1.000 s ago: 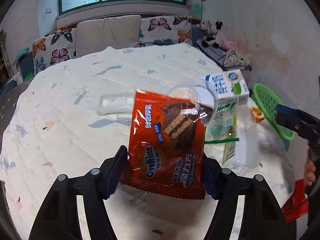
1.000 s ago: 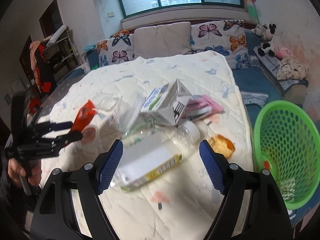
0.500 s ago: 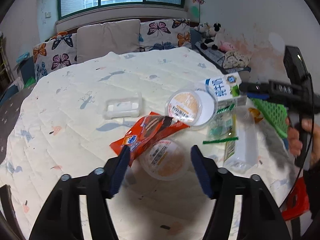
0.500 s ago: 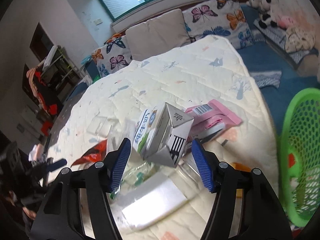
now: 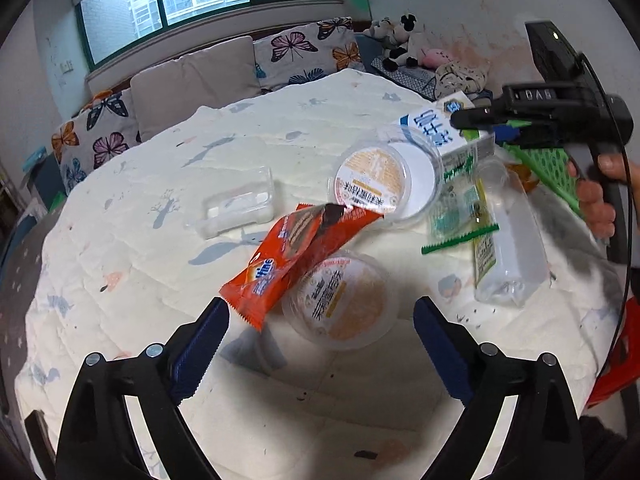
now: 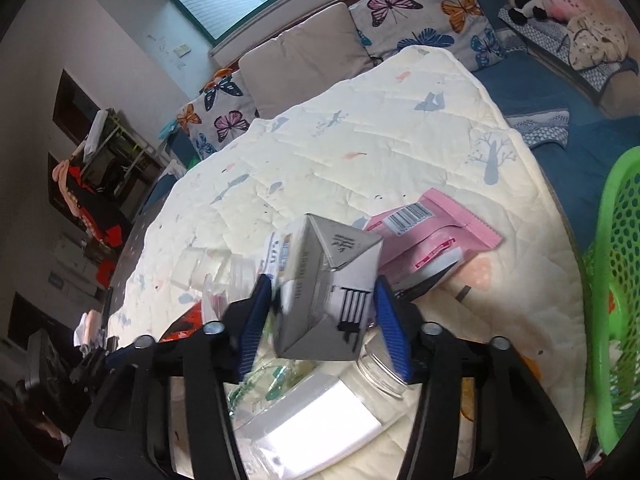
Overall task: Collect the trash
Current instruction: 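Grasp the orange snack wrapper with the left gripper while the right gripper grasps the white milk carton, then carry the milk carton into the green basket with the right gripper while the left gripper drops the wrapper in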
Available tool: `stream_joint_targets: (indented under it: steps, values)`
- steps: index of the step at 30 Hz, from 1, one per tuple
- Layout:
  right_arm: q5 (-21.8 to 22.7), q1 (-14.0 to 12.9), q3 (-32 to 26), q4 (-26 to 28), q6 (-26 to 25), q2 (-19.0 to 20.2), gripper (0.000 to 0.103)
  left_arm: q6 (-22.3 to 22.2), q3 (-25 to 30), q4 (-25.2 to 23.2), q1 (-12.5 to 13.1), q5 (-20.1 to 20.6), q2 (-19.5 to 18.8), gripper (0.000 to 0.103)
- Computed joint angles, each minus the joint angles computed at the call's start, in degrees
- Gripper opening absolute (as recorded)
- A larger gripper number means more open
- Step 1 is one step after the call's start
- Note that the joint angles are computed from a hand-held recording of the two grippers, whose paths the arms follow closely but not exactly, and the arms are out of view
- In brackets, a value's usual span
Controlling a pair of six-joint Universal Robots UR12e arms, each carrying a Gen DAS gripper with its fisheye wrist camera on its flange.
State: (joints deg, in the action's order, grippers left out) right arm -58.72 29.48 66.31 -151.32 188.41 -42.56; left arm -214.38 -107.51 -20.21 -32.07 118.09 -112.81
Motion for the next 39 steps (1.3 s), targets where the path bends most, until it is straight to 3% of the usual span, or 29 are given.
stream_joint_targets:
  steps: [2,11,14,16,21,29,39]
  values:
    - [-0.08,0.02,-0.03,-0.38,-0.14,-0.01,0.051,-0.12,0.06,0.94,0.42,-0.62,-0.06,0.090]
    - [0.72,0.09,-0.53,0.26,-0.49,0.09,0.052,0.06,1.68,0.70,3.08,-3.68,-1.37,0.058]
    - [1.54,-0.04,-0.85,1.38,0.08,0.34,0.053,0.30,1.52,1.76,3.93,-5.93,-1.63,0.046]
    - [2.27,-0.15,-0.96,1.75,0.35,0.57,0.053,0.48,1.38,2.40,4.11,-6.61,-1.77,0.031]
    - [1.04,0.03,-0.15,-0.94,0.60,0.17,0.049,-0.31,0.70,3.63,4.07,-5.82,-1.55,0.010]
    - [-4.24,1.05,2.48,-7.49,-3.36,-2.32,0.045,-3.12,-0.24,5.45,3.68,-4.02,0.05,0.004]
    - [-5.29,0.39,6.41,-12.90,-5.88,-6.11,0.045,-1.68,1.65,8.76,2.07,-4.65,0.68,0.003]
